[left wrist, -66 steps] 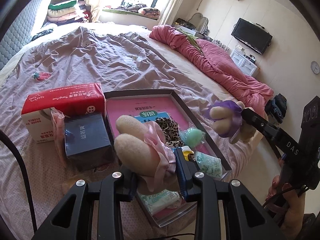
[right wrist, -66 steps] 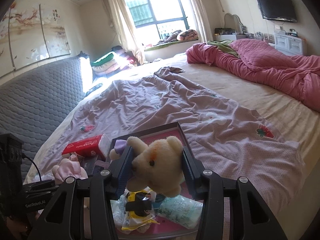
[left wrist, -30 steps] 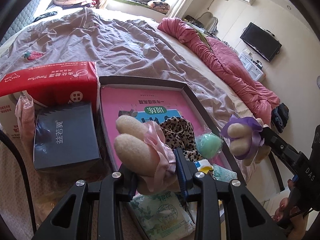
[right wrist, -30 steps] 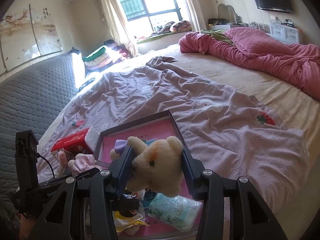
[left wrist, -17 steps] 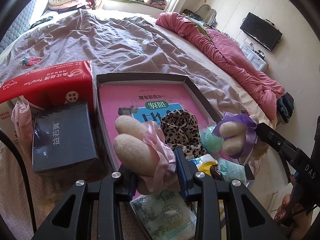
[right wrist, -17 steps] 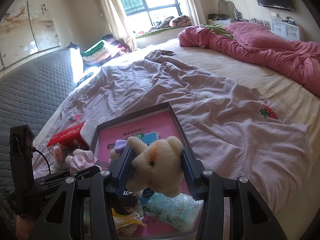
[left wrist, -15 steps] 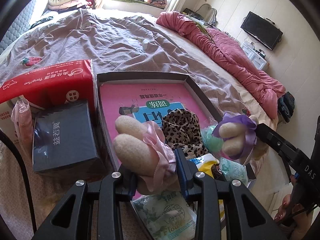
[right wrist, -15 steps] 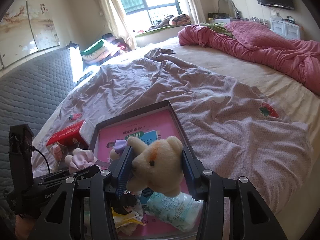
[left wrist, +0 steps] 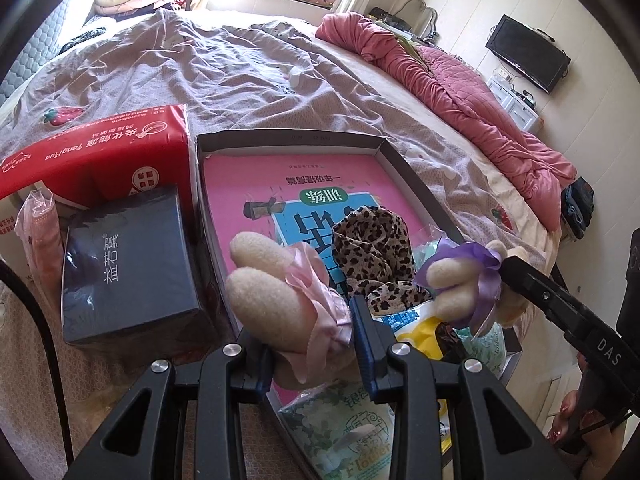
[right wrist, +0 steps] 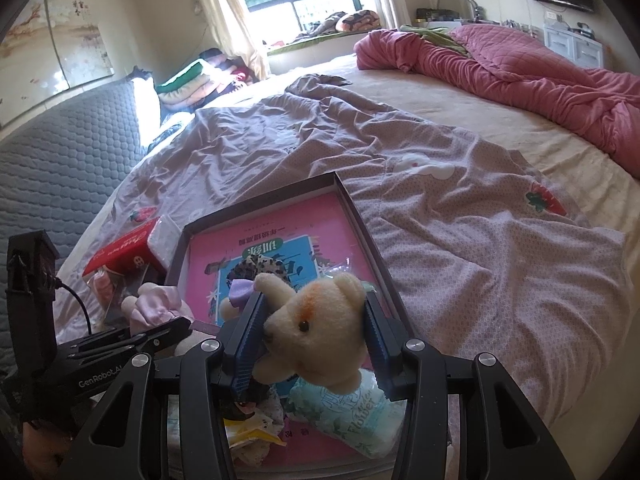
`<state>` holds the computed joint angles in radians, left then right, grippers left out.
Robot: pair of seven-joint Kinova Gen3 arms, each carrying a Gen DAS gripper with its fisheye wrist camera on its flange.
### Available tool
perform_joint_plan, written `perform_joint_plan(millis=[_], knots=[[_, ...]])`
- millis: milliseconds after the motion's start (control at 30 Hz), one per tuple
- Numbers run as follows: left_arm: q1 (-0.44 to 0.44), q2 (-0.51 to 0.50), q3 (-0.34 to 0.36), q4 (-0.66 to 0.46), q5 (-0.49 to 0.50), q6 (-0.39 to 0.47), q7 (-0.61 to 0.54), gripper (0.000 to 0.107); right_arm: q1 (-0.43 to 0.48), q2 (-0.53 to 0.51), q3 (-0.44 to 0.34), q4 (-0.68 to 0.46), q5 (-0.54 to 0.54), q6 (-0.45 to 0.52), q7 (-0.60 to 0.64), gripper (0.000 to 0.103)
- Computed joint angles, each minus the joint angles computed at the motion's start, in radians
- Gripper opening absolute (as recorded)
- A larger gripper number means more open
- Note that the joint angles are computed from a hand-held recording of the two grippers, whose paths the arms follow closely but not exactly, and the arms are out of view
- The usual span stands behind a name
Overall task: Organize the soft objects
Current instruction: 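Lower the bunny and the teddy bear into the tray with both tools, then open the right tool to release the teddy while the left tool releases the bunny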
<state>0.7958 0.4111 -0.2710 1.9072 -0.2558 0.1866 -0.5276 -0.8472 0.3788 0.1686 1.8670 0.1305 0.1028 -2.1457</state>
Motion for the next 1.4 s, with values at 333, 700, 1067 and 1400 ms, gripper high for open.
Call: perform_joint_plan(millis=[333,700,1067,1400], knots=[[-0.022,0.004,0.025,-0.005,0.0,0.008,-0.017,0.035,0.031,0.01,-0.028,-0.008,-0.008,0.015,-0.004,0.049],[-0.03,0.003,0.032,-0.001,0.005,0.006,-0.024,0.035,0.036,0.023,-0.027,-0.015,-0.009,0.021,-0.029,0.052],[-0.126,-0.023,0.116,0.039,0.076,-0.046,-0.085,0.044,0.054,0.008,-0.048,-0.009,-0.03,0.009,-0.016,0.064],[-0.074,-0.041,0.071,0.034,0.086,-0.016,-0.109,0.053,-0.104,-0.022,0.122,0.014,0.016,-0.009,-0.083,0.069]])
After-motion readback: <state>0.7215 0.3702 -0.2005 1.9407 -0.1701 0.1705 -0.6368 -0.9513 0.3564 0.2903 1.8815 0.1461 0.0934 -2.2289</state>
